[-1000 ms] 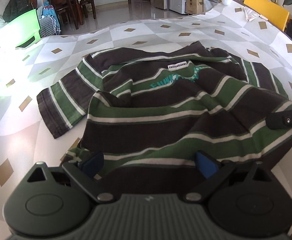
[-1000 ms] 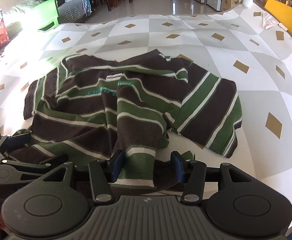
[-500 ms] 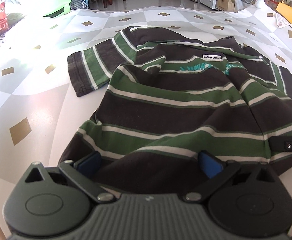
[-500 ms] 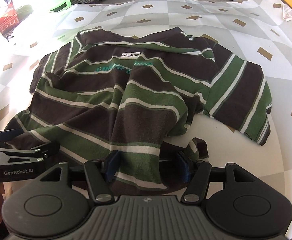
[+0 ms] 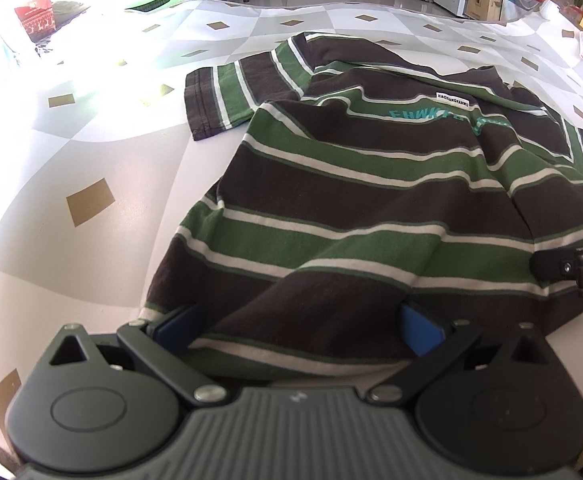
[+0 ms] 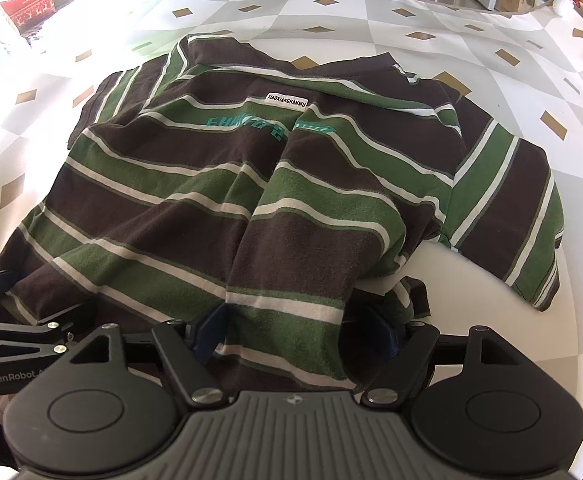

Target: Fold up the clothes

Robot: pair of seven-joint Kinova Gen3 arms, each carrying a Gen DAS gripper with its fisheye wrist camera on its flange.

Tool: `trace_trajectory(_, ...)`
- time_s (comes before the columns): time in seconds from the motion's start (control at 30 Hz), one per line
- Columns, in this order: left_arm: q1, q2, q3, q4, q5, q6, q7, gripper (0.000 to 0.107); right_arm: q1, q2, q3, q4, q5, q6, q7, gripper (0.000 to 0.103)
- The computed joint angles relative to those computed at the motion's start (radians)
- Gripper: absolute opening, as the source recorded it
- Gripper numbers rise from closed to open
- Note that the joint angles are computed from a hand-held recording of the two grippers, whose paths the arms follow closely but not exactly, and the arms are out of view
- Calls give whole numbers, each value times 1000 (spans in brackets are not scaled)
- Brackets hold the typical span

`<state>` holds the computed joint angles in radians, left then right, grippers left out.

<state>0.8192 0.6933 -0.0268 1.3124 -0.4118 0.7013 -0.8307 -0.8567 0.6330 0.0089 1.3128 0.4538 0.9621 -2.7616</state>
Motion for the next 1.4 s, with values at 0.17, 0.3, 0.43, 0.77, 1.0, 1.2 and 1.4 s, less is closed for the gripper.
trace_trajectory(0.17, 0, -1, 4, -5, 5, 16, 5, 103, -1, 39, -8, -74, -12, 81, 61, 78)
trace_trajectory(0.3, -6, 8, 14, -31, 14, 41, -6, 103, 8, 46, -13, -101, -34, 107, 90, 78)
trace_trajectory(0.43, 46, 19, -25, -58, -41, 74, 13, 103, 7, 1, 0, -47, -35, 45, 38, 76)
trace_trajectory(0.77, 17, -32, 20, -33, -61, -29, 0, 103, 31, -64, -8, -30, -21, 40, -31, 76)
trace_trajectory(1.0, -66, 4, 96, -166, 86, 64, -170, 103, 90, -68, -32, -59, -83, 94, 12, 76)
trace_trajectory(1.2, -95, 63, 111, -314, 168, 187, -288, 103, 161, -58, -54, -87, -171, 120, 119, 76)
trace_trajectory(1.4, -97, 126, 93, -453, 199, 290, -385, 103, 198, -88, -15, -32, -187, 65, 63, 76)
